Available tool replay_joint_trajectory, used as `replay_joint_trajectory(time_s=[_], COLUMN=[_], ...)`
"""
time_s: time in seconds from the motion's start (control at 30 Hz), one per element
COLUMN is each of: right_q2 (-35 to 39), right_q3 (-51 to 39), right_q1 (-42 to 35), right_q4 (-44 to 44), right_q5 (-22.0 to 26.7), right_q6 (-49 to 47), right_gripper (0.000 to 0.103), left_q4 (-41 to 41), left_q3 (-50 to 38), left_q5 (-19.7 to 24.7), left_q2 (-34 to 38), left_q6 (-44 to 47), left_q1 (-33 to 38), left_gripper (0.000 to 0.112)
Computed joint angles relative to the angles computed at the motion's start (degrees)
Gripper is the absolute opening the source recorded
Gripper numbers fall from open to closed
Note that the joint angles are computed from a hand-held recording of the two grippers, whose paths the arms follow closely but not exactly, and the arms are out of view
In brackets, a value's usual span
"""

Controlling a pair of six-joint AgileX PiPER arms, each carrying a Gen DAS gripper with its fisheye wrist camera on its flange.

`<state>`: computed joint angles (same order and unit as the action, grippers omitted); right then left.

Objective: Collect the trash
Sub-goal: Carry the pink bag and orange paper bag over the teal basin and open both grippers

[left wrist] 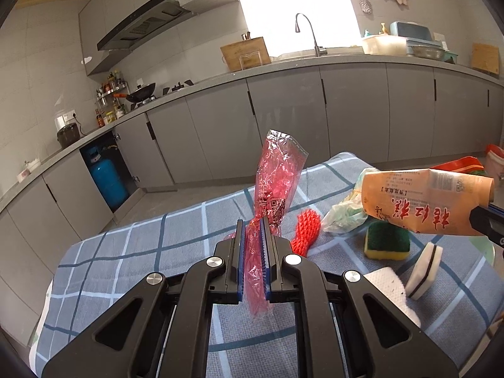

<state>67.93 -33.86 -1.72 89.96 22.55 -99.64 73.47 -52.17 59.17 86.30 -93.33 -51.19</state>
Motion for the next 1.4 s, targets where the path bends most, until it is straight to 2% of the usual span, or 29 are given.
replay_joint_trajectory(time_s=[0.23,0.53,0.83,1.07,1.4], right_q2=[-2.2,-1.7,3.1,7.8,14.2], right_q3=[0.3,0.7,-0.8,-2.6,-4.8], right_q1=[-6.6,-14.6,-22.7,-27.2,-32.5], right_q4=[-1.8,0.5,2.7,4.8,8.1], right_q5=[4.7,7.6,10.2,10.2,10.7], right_q6=[1.0,-2.5,-6.5,-9.6,-14.6], right_gripper=[0.003,0.003,0.003,0.003,0.003], left_q4=[0.3,0.2,-1.8,-4.4,-7.3], left_q3=[-3.7,-10.4,-18.5,-24.5,-35.3], left_q5=[-0.1,-1.0,-4.5,-7.4,-9.1], left_q2=[2.2,7.3,14.2,18.7,26.3], left_q6=[1.9,4.6,9.4,13.6,20.0], left_q1=[-1.2,-2.9,-4.0,-4.5,-6.0], left_gripper=[0.01,0.01,0.01,0.01,0.01])
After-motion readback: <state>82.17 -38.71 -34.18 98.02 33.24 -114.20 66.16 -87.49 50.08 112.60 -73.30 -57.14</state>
